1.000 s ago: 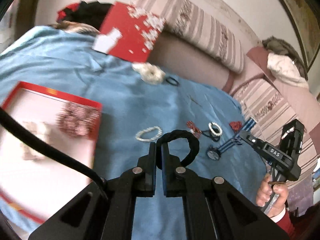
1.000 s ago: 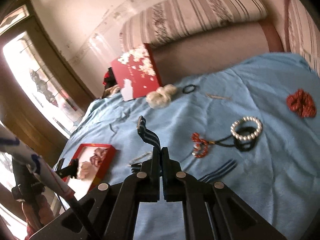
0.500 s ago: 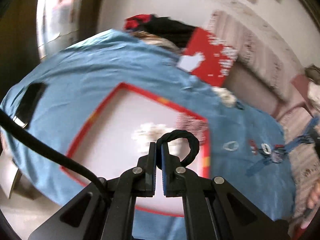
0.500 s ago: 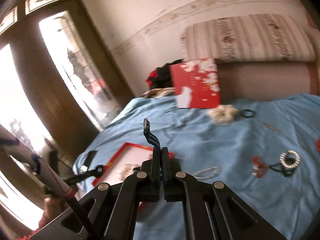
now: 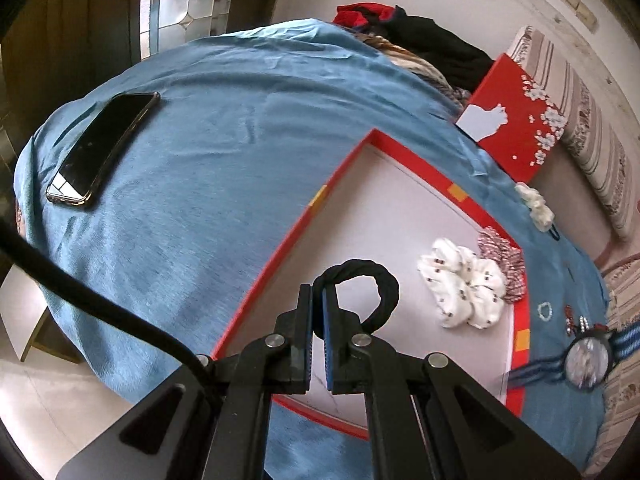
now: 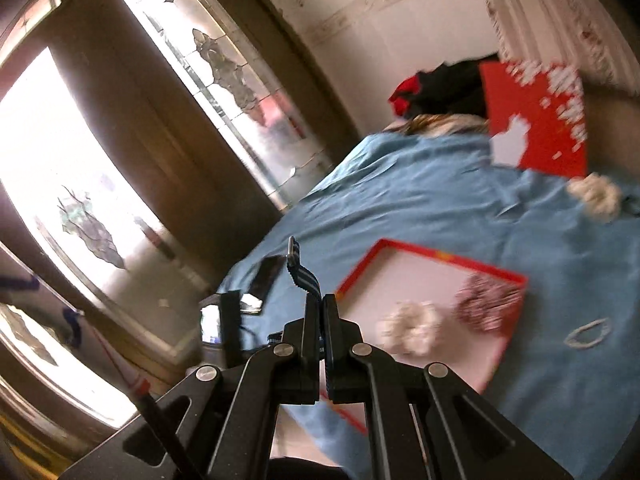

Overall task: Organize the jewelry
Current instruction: 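Carry the hair tie and watch into the red tray and open both tools, then grasp the white bead bracelet with the left tool while the right tool grasps the pearl bracelet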

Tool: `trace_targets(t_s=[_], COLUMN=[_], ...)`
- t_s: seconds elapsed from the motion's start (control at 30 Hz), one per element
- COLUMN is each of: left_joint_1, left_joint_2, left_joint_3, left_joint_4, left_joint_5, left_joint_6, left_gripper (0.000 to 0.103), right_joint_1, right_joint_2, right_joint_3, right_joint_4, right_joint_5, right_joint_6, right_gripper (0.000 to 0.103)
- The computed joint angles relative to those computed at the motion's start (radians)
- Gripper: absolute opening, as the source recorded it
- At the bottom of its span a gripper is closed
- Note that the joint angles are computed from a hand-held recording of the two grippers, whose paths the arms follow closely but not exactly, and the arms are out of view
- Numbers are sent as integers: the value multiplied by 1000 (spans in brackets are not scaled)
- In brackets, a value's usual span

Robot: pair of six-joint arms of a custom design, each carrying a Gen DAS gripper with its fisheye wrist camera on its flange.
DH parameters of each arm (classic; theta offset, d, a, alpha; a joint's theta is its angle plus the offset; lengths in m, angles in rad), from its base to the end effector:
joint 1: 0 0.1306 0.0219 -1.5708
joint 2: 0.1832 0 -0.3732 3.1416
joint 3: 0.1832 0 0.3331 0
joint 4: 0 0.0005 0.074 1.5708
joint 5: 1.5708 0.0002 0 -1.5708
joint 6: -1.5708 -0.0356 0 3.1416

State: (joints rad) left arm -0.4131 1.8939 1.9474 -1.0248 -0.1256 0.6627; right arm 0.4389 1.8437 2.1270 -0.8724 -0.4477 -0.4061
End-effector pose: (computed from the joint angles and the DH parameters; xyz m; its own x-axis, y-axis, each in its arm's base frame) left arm 0.5484 -0.2360 0.3844 -0.8013 -0.3152 -0.5084 -0.2023 0.9426 -0.2656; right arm 0.5315 0.2660 0.4996 -0.7421 0.0450 -0.6688 -0.4525 0.7024 0.5494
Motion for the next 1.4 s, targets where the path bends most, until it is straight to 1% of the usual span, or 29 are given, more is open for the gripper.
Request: trace_targets(t_s=[0.1, 0.17, 0.27, 0.37, 0.5, 0.57, 0.73, 0.97, 1.07, 1.1, 1.13, 1.17, 1.2, 1.23, 1.27, 1.3, 1.33, 1.4], left_joint_1=[12, 17, 19, 15, 4, -2, -19, -36, -37, -37, -38, -39, -41, -43, -45, -48, -50, -54], left_joint_2=[8, 14, 31, 54, 82, 92, 128, 173, 169, 163, 156, 148, 138, 129, 122, 108, 99, 83], left_joint_3=[-6, -8, 1, 22, 67, 82, 140, 218, 216, 209, 202, 194, 186, 177, 174, 162, 157, 151], left_joint_4=[5, 8, 6, -6, -21, -27, -56, -110, -107, -101, -96, -88, -80, -71, -64, -52, -45, -39], left_joint_5=[3, 9, 11, 10, -6, -14, -50, -103, -102, -101, -103, -108, -116, -126, -136, -148, -156, -169], left_joint_6=[6, 14, 16, 11, -5, -12, -43, -71, -58, -52, -48, -43, -40, -39, -38, -37, -34, -29], left_gripper=[4, 4, 4, 4, 4, 4, 4, 5, 8, 11, 16, 18, 24, 30, 33, 39, 43, 44], right_joint_1=[17, 19, 11, -10, -37, -52, -81, -71, -69, -67, -69, -71, -75, -79, -82, -86, -91, -100], right_joint_2=[23, 31, 40, 51, 79, 97, 131, 187, 204, 199, 201, 205, 199, 185, 172, 165, 161, 141], right_joint_3=[7, 6, -15, -53, -80, -79, -73, -23, 3, -3, 5, 13, 10, -9, -24, -29, -28, -48], right_joint_4=[41, 58, 43, 19, -28, -44, -68, -115, -128, -124, -128, -129, -119, -91, -70, -64, -67, -62], right_joint_5=[-47, -71, -61, -19, 113, 151, 177, 225, 247, 254, 257, 258, 257, 259, 265, 265, 259, 257], right_joint_6=[-65, -90, -77, -69, 6, 24, 51, 119, 139, 142, 145, 143, 138, 130, 124, 122, 122, 125], right_gripper=[2, 2, 2, 2, 2, 2, 2, 3, 3, 5, 13, 36, 60, 67, 68, 68, 68, 68])
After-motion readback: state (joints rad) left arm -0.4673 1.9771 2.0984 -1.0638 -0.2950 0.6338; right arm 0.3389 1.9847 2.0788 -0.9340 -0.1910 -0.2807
